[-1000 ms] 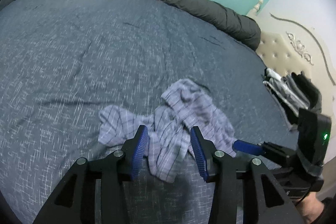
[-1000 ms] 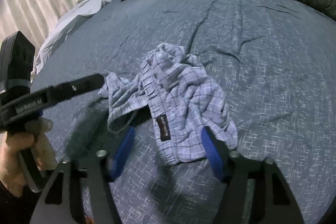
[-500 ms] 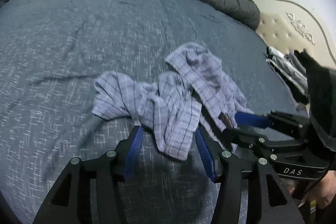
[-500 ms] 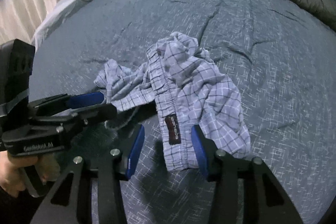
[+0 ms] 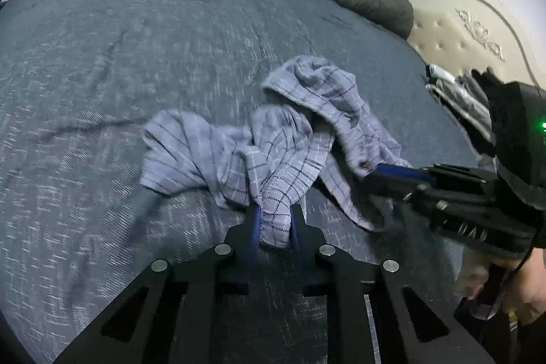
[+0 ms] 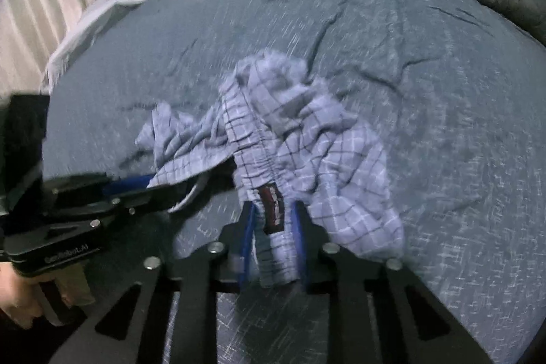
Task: Fold clothes
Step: 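Grasp the waistband with the right tool while the left tool grasps the shorts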
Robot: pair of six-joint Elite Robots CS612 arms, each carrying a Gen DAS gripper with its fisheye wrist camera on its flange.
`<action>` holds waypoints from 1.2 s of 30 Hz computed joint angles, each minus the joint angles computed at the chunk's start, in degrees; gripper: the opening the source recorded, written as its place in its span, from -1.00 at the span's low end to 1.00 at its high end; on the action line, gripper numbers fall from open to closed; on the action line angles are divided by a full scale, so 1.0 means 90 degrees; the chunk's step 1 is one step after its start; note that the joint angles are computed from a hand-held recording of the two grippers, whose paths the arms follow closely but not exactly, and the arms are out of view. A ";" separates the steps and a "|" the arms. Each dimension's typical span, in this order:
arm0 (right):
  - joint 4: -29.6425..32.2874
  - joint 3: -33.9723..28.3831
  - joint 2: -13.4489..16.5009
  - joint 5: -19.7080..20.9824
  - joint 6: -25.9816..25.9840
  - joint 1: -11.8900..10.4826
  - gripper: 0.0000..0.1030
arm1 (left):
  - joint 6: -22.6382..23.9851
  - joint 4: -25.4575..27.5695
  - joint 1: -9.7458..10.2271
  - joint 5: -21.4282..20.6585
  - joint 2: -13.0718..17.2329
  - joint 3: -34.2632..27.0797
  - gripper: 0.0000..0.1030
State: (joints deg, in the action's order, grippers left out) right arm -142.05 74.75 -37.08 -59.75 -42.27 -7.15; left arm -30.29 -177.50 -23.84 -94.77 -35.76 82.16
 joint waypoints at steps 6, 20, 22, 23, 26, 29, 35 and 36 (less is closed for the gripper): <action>-0.0585 -0.0327 0.0101 0.0362 0.1001 -0.0233 -0.67 | -0.0308 -0.0655 0.0128 0.0265 -0.0175 0.0310 -0.70; -0.0185 -0.1107 0.0439 -0.0477 0.1347 -0.0249 -0.40 | -0.0591 -0.0623 0.0292 0.0260 -0.0012 -0.0013 -0.70; -0.0391 -0.1057 0.0387 -0.0348 0.1088 -0.0223 -0.25 | -0.0579 -0.0617 0.0287 0.0260 -0.0002 -0.0043 -0.70; -0.0420 -0.1032 0.0356 -0.0284 0.0934 -0.0204 -0.24 | -0.0584 -0.0619 0.0289 0.0248 0.0003 -0.0056 -0.70; -0.0166 -0.1035 0.0297 -0.0268 0.0239 -0.0060 -0.23 | -0.0611 -0.0673 0.0291 0.0219 -0.0013 -0.0025 -0.70; -0.0052 -0.1033 0.0300 -0.0473 -0.0618 0.0146 -0.22 | -0.0649 -0.0688 0.0306 0.0177 0.0007 -0.0060 -0.70; -0.0232 -0.0999 0.0393 -0.1165 -0.1568 0.0449 -0.22 | -0.0738 -0.0695 0.0340 0.0083 0.0041 -0.0097 -0.70; -0.0264 -0.1000 0.0412 -0.1229 -0.1606 0.0466 -0.22 | -0.0736 -0.0692 0.0348 0.0071 0.0043 -0.0102 -0.70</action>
State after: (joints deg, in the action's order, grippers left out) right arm -144.43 65.75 -33.37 -70.81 -56.73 -2.96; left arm -36.91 -183.73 -20.71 -94.12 -35.37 81.24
